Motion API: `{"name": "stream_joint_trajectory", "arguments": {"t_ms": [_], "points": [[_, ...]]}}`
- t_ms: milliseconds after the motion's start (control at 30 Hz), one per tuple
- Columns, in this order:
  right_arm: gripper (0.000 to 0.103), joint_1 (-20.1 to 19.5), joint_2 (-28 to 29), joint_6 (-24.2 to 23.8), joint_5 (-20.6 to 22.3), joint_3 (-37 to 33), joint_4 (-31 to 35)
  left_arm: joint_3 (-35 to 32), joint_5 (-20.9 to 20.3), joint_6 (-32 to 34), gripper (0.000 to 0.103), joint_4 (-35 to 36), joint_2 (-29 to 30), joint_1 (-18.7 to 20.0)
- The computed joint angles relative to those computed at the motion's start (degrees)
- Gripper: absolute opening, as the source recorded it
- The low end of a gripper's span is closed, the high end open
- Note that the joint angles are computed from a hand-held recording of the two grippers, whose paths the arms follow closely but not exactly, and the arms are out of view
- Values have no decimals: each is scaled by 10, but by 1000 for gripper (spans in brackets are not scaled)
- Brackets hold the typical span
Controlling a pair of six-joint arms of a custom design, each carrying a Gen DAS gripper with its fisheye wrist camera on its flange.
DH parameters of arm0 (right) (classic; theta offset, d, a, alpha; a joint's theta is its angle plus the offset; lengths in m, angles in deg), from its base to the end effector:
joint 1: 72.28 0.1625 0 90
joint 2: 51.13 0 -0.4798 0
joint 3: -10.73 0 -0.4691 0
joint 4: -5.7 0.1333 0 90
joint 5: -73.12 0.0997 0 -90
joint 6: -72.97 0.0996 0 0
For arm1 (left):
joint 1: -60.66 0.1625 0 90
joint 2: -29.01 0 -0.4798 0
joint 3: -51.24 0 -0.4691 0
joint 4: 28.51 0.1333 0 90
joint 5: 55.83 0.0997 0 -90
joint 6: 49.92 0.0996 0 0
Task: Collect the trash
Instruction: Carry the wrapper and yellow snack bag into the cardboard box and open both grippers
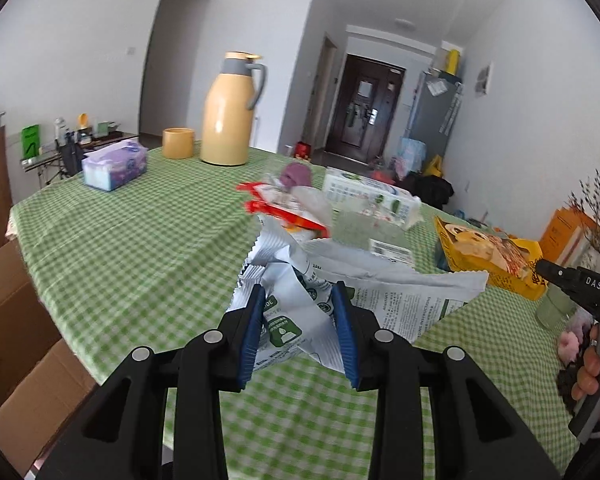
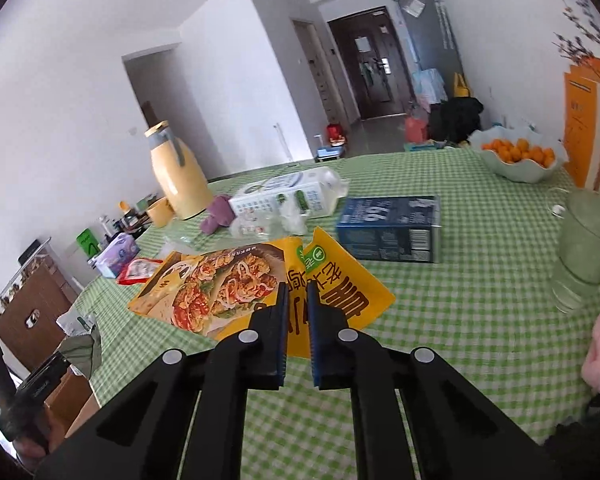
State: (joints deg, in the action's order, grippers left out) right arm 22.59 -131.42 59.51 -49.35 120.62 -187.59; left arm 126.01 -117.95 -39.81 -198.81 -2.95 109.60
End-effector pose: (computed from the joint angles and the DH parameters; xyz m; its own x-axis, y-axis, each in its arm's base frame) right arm 0.1303 -0.5885 0.4758 -0.8545 0.3645 0.3700 -0.2290 0.3750 -0.8983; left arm -0.4450 -0.7846 0.0885 -0.7487 0.4653 -0.4721 0.6629 0.5247 -0.5340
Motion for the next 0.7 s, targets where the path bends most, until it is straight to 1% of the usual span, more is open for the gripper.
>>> {"name": "stream_joint_trajectory", "arguments": {"t_ms": [100, 200, 300, 400, 433, 500, 533, 633, 700], "points": [[9, 11, 27, -11, 12, -26, 18, 7, 16, -4, 32, -23, -11, 8], [9, 25, 62, -25, 23, -60, 38, 19, 40, -14, 32, -43, -27, 19], [9, 42, 108, -42, 43, -103, 63, 37, 72, -16, 32, -61, -51, 35], [9, 63, 163, -65, 60, -155, 98, 56, 114, -20, 32, -88, -79, 52], [9, 69, 182, -70, 69, -173, 112, 64, 135, -24, 32, -98, -91, 60], [9, 81, 220, -84, 87, -213, 145, 73, 162, -25, 32, -111, -106, 72], [9, 86, 237, -89, 95, -230, 160, 80, 182, -26, 32, -121, -118, 79], [9, 103, 300, -106, 122, -296, 224, 96, 227, -30, 32, -138, -146, 99], [9, 112, 339, -118, 134, -338, 267, 106, 247, -39, 32, -143, -162, 112]]}}
